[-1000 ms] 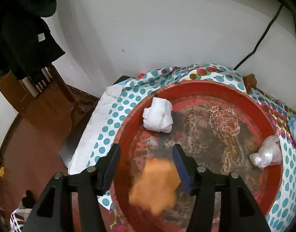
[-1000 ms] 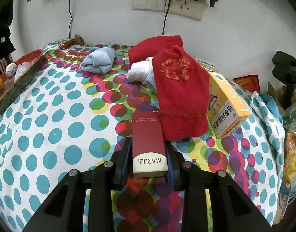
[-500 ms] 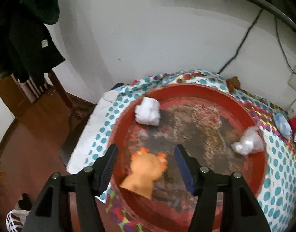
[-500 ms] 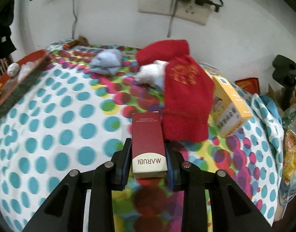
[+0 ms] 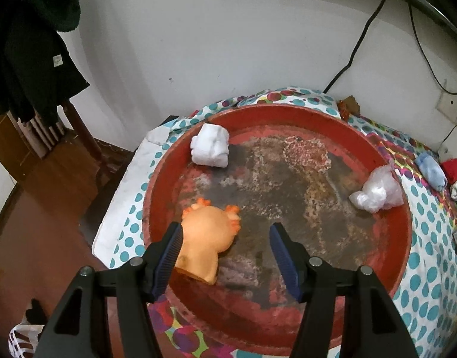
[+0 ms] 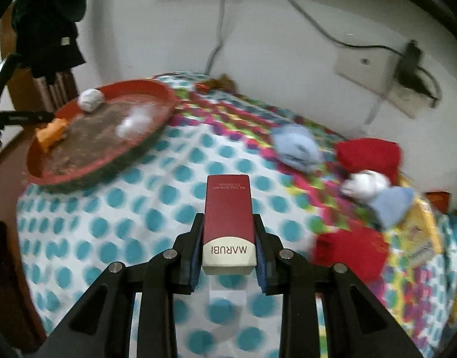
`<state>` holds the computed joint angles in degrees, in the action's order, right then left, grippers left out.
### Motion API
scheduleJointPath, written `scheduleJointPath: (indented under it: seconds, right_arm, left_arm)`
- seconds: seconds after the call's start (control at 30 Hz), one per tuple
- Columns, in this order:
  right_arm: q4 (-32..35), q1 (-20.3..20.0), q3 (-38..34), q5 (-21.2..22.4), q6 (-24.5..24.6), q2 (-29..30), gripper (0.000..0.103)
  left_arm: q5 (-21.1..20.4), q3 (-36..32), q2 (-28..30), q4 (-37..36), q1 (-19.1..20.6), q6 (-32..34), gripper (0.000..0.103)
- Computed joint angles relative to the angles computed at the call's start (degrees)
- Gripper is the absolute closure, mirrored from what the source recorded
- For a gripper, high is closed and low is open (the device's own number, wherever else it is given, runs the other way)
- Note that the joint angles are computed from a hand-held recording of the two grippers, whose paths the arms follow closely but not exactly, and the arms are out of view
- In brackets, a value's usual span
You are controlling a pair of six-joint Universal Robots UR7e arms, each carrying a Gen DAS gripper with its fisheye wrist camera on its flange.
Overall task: Organize objects
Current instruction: 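Carry the orange toy to the red tray and release it with the left tool, then carry the MARUBI box to the red tray and release it with the right tool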
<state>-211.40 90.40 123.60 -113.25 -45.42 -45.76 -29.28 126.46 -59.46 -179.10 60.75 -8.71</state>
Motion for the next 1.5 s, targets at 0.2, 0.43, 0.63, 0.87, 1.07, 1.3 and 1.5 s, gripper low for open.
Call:
scheduleJointPath:
  seconds: [0.2,0.43,0.63,0.87,1.07,1.3,1.5]
  right_arm:
    - [2.46,2.62,-2.29,0.5,0.79,2.37,0.076]
    - [8.33,7.37,-8.47,1.17,2.53,6.36,0.076]
    - [14.27,10.5,-15.17,0.95,2.71,12.19,0.076]
    - [17.92,11.79,-21.93,-3.28,3.21,17.95,0.076]
    - [17.84,11.77,-24.5,-6.89,2.9,19.96,0.075]
    - [12.32,11.86,-20.98,-5.21,1.09,18.48,0.052]
    - [7.96,11.19,-13.93,-3.12,1.94,13.76,0.048]
  left_arm:
    - [-1.3,1.91,-1.71,-3.99,0.42,1.68,0.041]
    - [-2.22,1.95,-2.85,-4.34,1.14,2.5,0.041]
    - [-2.24,1.49,-3.72,-2.09,2.05,1.3,0.041]
    - [-0.7,1.11,-4.4,-0.84,1.93,1.9,0.041]
    - [-0.53,1.32,-4.72,-1.07,1.58,2.07,0.041]
    - [-0.47,1.55,-4.94,0.68,0.62,0.42,0.041]
    - [-0.99,2.04,-4.61,2.92,-1.47,-2.0,0.041]
